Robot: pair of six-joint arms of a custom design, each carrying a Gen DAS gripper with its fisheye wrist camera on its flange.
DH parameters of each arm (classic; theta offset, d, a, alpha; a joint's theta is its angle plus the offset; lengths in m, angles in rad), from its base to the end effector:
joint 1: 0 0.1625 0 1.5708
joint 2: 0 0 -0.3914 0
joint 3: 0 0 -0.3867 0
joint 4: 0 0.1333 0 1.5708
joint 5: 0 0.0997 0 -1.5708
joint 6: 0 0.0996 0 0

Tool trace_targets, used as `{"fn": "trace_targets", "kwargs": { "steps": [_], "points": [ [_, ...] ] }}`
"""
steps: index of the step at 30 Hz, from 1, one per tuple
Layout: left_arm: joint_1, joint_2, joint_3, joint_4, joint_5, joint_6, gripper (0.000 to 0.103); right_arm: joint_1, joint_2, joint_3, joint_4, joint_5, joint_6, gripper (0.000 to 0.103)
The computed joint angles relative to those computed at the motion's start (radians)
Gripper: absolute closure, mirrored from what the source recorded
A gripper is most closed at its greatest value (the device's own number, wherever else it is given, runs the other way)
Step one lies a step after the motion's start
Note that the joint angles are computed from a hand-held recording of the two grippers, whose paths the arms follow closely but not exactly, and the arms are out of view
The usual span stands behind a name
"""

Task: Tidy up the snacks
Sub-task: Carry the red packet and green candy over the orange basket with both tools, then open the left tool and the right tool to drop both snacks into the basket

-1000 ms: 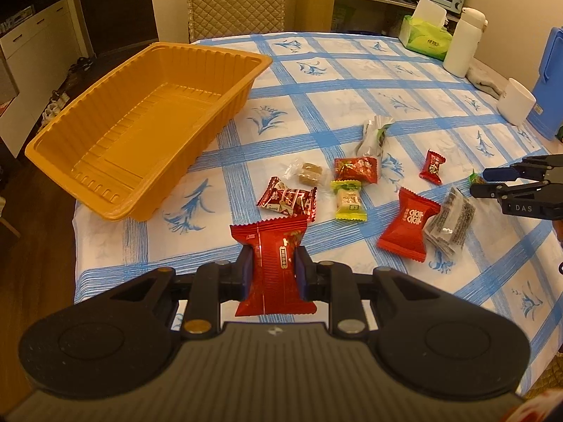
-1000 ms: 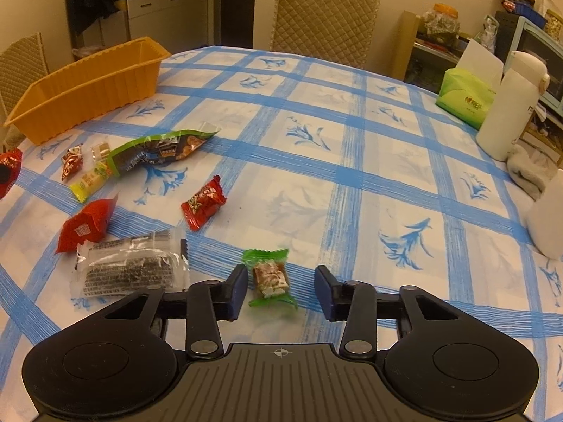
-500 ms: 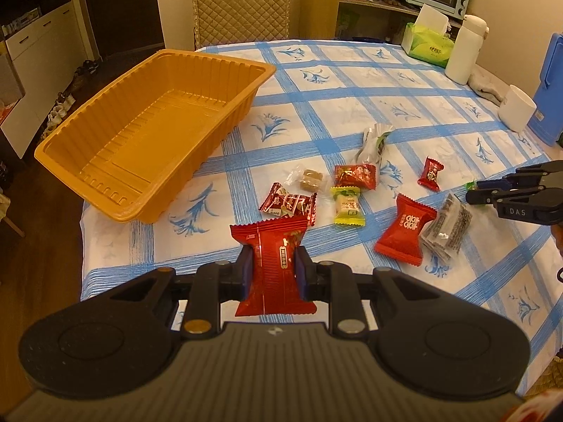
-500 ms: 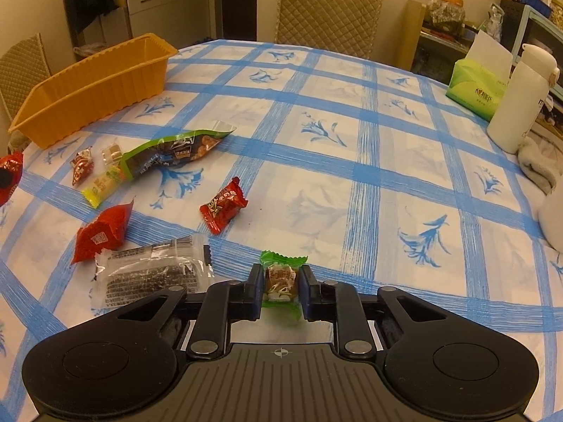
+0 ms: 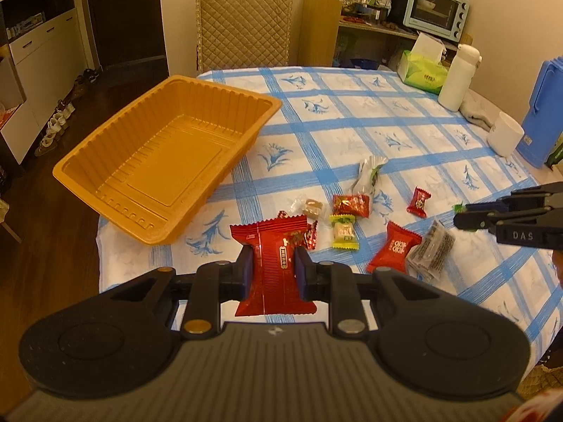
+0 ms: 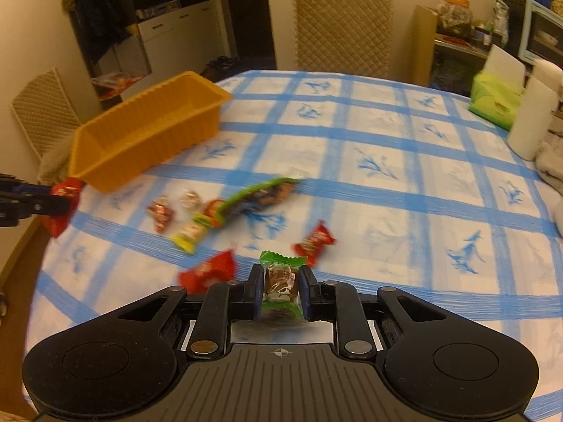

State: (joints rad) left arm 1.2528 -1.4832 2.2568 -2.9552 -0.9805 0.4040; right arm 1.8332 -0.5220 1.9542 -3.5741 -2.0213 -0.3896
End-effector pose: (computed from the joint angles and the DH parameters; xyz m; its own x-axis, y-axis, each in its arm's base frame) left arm 0.0417 -0.4770 0.2716 -0.7167 0.2659 -0.6447 0.5850 0.7326 -0.3481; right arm 0.2231 -0.4837 -0.0469 -0.7779 -0.3143 0.5442 -0.5553 0.7493 -0.3609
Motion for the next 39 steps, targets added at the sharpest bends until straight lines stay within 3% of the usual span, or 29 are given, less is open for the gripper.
{"fn": "trace_targets", "kwargs": {
  "steps": [9,18,30,39],
  "points": [
    [0.033,-0.04,-0.077,0.048,-0.026,0.052,0.081,0.111,0.068,-0.156,0.168,0.081,0.102,0.082],
    [0.108,-0.011,-0.211,0.079,-0.055,0.128,0.08,0.186,0.213,-0.431,0.319,0.115,0.144,0.082],
    [0.196,0.143,-0.467,0.136,-0.085,0.208,0.08,0.222,0.479,-0.926,0.535,0.068,0.151,0.082],
    [0.235,0.259,-0.619,0.204,-0.076,0.218,0.08,0.198,0.643,-1.24,0.728,0.044,0.207,0.082]
  ]
}}
